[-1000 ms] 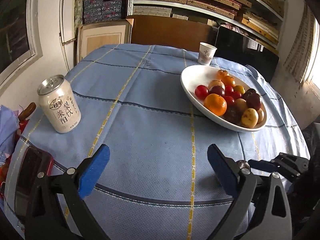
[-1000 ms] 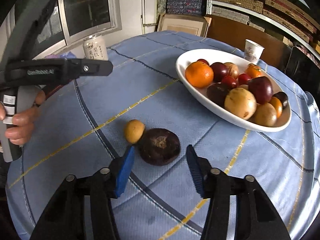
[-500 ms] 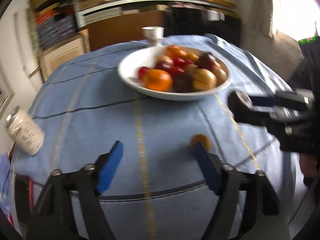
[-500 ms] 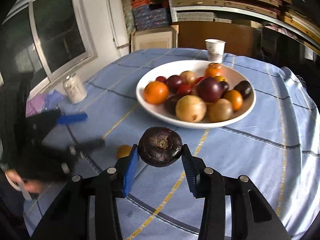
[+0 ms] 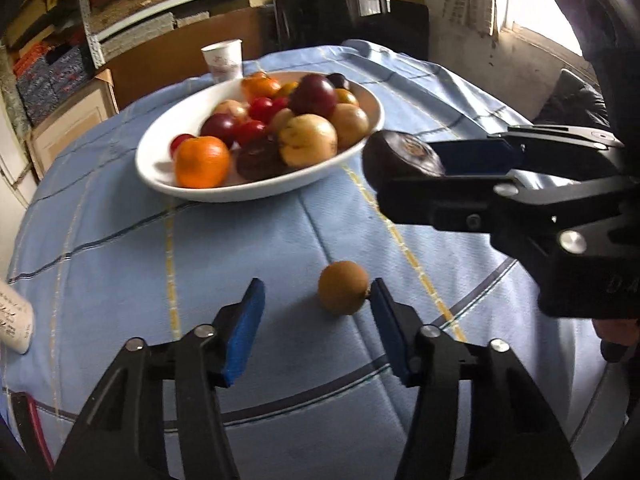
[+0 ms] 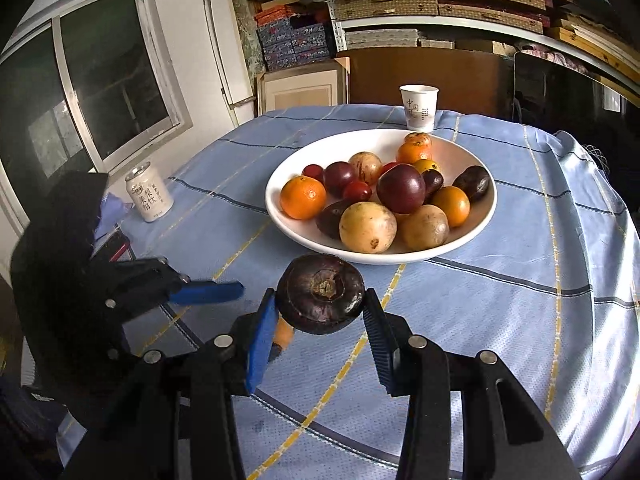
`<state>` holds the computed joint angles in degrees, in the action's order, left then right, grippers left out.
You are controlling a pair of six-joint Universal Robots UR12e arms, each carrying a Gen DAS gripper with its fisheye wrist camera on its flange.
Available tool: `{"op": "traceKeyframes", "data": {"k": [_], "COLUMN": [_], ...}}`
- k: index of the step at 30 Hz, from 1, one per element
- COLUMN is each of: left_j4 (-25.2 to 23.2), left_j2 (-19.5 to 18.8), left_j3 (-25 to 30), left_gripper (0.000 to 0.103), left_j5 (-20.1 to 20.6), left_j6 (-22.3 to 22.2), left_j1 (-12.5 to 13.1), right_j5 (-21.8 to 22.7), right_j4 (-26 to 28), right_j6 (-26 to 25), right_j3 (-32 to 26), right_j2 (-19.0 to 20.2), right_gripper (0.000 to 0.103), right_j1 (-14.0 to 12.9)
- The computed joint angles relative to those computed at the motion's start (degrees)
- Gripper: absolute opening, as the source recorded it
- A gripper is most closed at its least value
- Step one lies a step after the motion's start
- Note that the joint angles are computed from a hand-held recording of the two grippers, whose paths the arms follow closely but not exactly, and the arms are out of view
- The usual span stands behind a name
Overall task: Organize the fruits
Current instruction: 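Grasp the last dark brown fruit with the right tool while the left tool grasps the small tan fruit, then carry both fruits over the white plate and open both tools to release them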
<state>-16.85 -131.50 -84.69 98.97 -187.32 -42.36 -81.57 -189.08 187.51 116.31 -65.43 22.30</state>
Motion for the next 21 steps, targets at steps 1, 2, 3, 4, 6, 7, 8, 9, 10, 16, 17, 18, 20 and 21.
{"op": "traceKeyframes", "data": {"k": [1,2,3,4,6,7,8,9,10,16,17,18,20,21], "left_j4": [-0.5,-0.9,-1.2,-1.4,-1.9,-2.1,-2.2,-2.1,-2.0,-0.8,-0.4,0.2,1.9,2.8], "left_j2": [-0.2,-0.4,-0.6,-0.9,-1.3,-1.5,-1.7,-1.9,-2.0,-1.5,-1.3,-1.1,-0.2,0.1], "left_j3": [0.4,0.7,1.2,1.6,2.4,2.7,3.0,3.3,3.5,2.8,2.5,2.2,1.1,0.8], "left_gripper": [0.042,0.039,0.036,0.033,0.027,0.027,0.027,0.027,0.027,0.027,0.027,0.027,0.027,0.027], "left_j5": [-0.2,-0.4,-1.0,-1.0,-1.7,-1.8,-1.6,-1.4,-1.4,-1.3,-1.0,-0.6,-0.1,0.2], "left_j6": [0.1,0.3,0.3,0.2,0.3,0.4,0.4,0.6,0.7,-0.3,-0.5,-0.9,-1.5,-1.8], "left_j1": [0.0,0.0,0.0,0.0,0.0,0.0,-0.1,-0.1,-0.1,0.1,0.1,0.1,0.2,0.3], "right_j5": [0.0,0.0,0.0,-0.1,-0.4,-0.4,-0.3,-0.2,-0.1,0.4,0.5,0.5,1.1,1.8], "right_j4": [-0.1,-0.2,-0.2,-0.3,-0.6,-0.6,-0.6,-0.8,-0.8,-0.7,-0.8,-1.1,-1.9,-2.6], "right_j6": [0.1,0.3,0.5,0.7,0.9,1.1,1.3,1.7,1.9,2.7,2.8,3.0,3.5,4.0], "right_j3": [0.1,0.1,0.1,0.2,0.3,0.4,0.4,0.5,0.6,0.7,0.8,0.8,0.9,1.0], "right_j2": [0.0,-0.1,-0.1,-0.1,-0.2,-0.2,-0.3,-0.3,-0.3,-0.4,-0.4,-0.5,-0.6,-0.7], "right_gripper": [0.044,0.044,0.044,0.044,0.044,0.044,0.044,0.044,0.044,0.044,0.044,0.044,0.044,0.044], "right_j1": [-0.1,-0.1,-0.2,-0.2,-0.4,-0.5,-0.6,-0.8,-0.9,-1.4,-1.4,-1.4,-1.6,-1.8]}}
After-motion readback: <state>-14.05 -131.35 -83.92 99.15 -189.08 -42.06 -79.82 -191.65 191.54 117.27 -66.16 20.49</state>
